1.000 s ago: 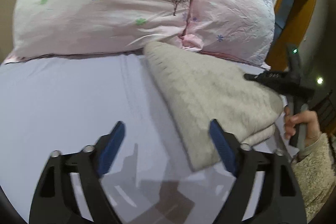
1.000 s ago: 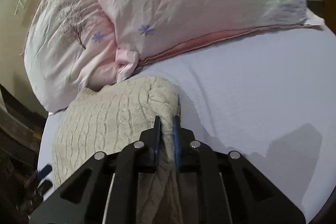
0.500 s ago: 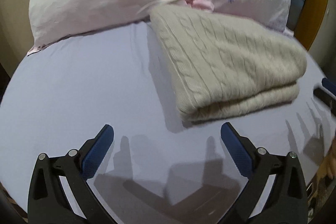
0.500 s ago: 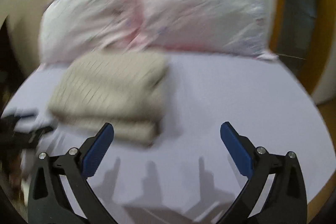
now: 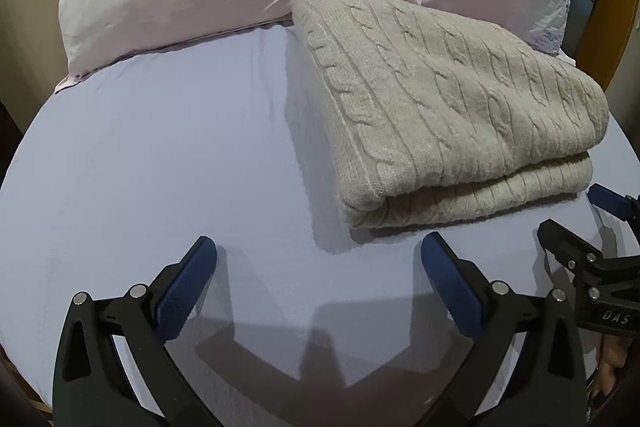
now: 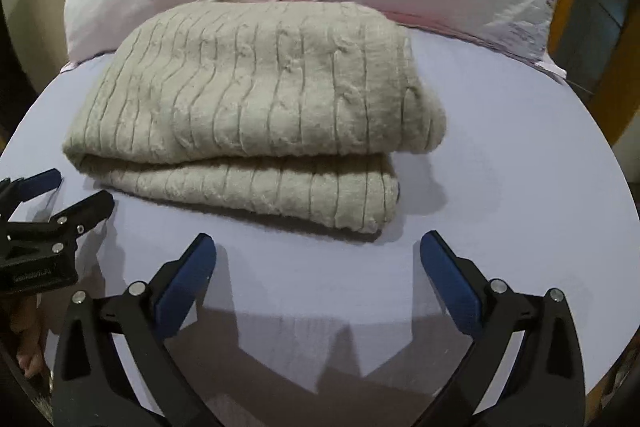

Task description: Fold small clothes

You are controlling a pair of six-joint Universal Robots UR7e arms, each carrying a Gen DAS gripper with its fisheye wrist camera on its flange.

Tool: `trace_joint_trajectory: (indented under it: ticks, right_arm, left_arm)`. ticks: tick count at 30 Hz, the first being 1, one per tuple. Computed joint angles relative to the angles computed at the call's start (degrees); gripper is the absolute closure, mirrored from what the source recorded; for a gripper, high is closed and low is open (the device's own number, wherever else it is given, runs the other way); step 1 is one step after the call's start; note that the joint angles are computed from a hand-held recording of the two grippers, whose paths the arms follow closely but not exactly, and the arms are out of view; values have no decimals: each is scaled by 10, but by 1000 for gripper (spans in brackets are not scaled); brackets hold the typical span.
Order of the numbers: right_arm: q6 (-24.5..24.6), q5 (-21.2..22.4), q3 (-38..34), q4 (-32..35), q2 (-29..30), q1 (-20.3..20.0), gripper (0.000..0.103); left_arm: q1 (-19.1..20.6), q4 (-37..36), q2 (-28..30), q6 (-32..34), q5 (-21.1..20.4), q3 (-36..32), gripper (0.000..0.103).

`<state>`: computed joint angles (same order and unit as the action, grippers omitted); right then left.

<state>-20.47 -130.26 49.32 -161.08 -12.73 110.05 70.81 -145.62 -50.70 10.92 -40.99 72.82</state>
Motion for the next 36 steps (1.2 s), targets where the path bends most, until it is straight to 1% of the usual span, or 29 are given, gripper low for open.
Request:
trace_joint_trajectory:
  ticks: [7, 11, 36]
  right_arm:
    - [-3, 2, -15, 6, 9, 0, 2]
    - [-2, 2, -6, 1, 5, 1, 2]
    - [0, 1, -9, 2, 7, 2, 2]
  left_arm:
    - [1, 0, 0, 1, -1, -1, 1]
    - [0, -1, -1, 1, -1, 1, 1]
    - [0, -3, 0, 0, 0, 1, 1]
